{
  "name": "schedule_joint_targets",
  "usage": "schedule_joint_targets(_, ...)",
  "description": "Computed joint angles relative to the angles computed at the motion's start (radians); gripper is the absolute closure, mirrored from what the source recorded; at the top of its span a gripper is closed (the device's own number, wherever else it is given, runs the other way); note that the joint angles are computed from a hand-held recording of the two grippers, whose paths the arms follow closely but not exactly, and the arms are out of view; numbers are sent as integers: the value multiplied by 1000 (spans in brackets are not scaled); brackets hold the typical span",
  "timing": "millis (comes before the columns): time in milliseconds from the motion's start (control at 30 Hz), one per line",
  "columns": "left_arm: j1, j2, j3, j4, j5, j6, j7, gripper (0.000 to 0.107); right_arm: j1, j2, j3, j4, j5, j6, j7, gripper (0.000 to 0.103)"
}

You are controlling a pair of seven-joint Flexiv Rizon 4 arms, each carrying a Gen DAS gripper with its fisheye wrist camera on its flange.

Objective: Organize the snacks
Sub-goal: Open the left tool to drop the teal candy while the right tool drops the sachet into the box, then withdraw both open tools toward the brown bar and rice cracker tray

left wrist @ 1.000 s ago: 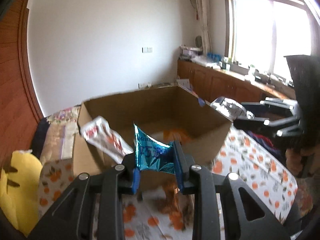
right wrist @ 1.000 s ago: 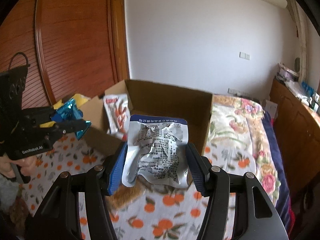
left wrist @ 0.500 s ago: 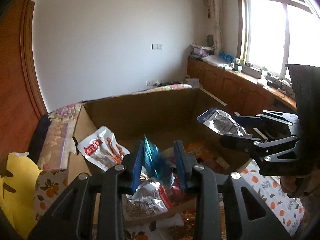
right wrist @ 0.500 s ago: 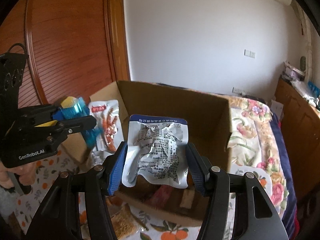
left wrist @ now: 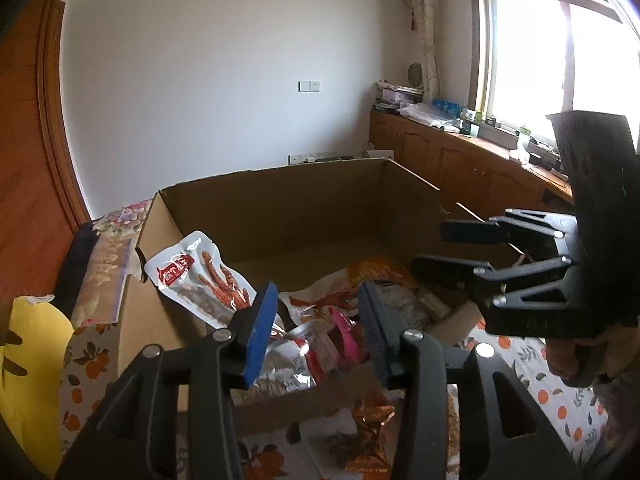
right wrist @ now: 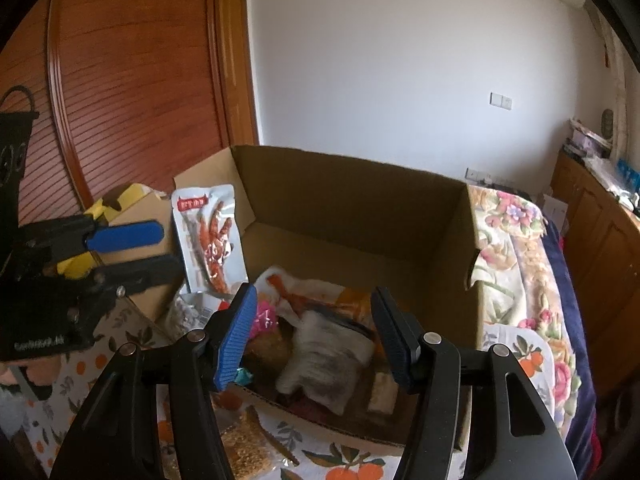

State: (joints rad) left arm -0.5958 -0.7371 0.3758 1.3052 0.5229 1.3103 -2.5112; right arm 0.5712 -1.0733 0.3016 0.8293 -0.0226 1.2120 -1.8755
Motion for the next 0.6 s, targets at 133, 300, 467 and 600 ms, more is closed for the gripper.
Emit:
schedule_joint_targets(133,-28,29,9,26,22,-1,-17,63,-18,71,10,116,15,79,-7,42)
schedule_joint_targets(300,-69,63,16,67,67,-12,-46,62,-58,180,36,320,0,194,7,42)
schedule_joint_targets(467,-107,91,13,106,134,-30,-110,61,-104,256,77,484,-17,268,47,35)
schedule_joint_targets(600,-104,100,-11,141,164,-6,-148,54,-112,289,64,584,-43,336,97,20)
